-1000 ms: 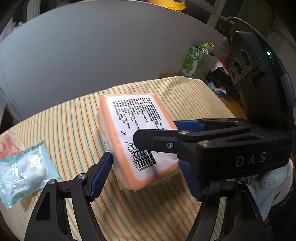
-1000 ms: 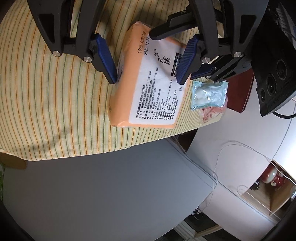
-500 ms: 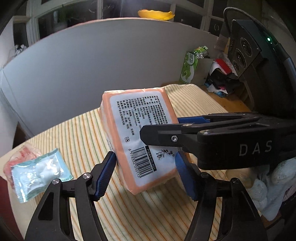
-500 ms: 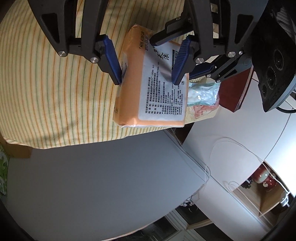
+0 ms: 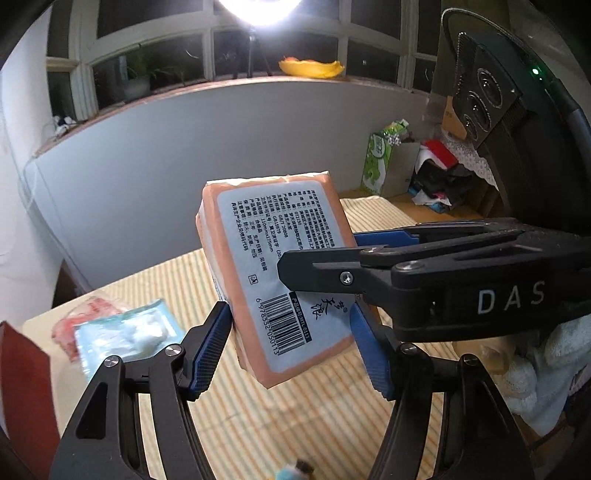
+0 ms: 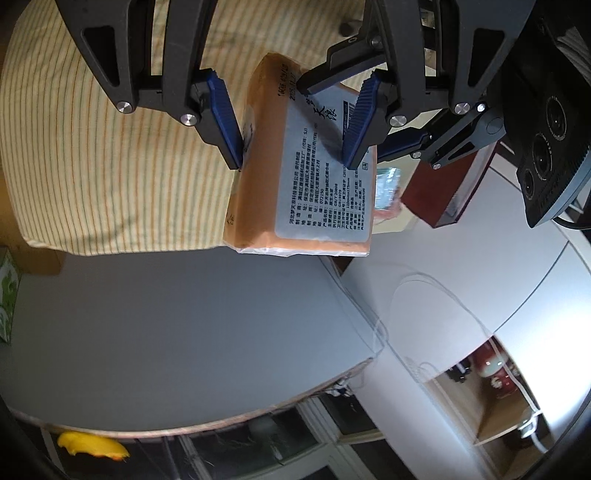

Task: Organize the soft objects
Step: 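Lift the tan box with the left gripper into the red box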

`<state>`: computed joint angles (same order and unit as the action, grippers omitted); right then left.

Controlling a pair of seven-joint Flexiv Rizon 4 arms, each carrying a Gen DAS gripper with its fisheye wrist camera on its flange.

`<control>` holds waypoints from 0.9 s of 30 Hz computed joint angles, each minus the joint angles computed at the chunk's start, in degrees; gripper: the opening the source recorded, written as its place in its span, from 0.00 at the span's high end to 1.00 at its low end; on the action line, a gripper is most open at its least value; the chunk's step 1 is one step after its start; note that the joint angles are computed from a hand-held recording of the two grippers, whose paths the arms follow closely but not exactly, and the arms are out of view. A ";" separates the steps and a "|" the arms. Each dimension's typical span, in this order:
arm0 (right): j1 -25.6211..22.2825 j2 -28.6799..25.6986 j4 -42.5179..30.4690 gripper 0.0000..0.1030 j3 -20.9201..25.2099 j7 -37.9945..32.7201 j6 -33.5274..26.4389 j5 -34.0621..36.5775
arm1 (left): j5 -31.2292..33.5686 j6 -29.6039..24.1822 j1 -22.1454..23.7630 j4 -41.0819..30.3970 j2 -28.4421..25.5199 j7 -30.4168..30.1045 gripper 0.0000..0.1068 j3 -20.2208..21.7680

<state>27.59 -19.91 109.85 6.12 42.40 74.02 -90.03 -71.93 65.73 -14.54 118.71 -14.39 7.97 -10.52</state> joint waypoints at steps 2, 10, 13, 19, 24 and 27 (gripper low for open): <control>0.94 -0.29 -0.90 0.50 0.35 -1.62 -1.05 1.18 | -1.71 -0.28 0.37 0.79 1.29 1.34 0.38 0.34; 6.66 -2.90 -6.77 0.50 0.03 -10.28 -4.79 8.17 | -5.25 -2.93 1.77 3.12 5.31 4.40 0.38 3.73; 9.16 -4.86 -10.14 0.50 -0.54 -14.45 -5.74 11.56 | -5.10 -4.78 3.13 3.18 6.07 3.89 0.38 5.13; 13.88 -10.07 -18.31 0.50 -2.37 -23.95 -5.55 19.01 | -6.41 -6.88 6.17 3.80 7.68 4.37 0.38 7.58; 17.03 -16.90 -28.61 0.50 -2.93 -34.28 -5.60 27.24 | -7.68 -6.91 8.72 3.61 7.99 4.70 0.38 9.05; 18.31 -21.80 -36.40 0.50 -1.93 -42.36 -6.94 33.21 | -8.25 -7.09 10.70 3.15 7.80 4.37 0.38 10.04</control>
<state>45.90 -41.71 73.46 4.19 0.04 67.08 -56.82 -80.19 58.64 -3.84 121.86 -6.60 12.34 -0.48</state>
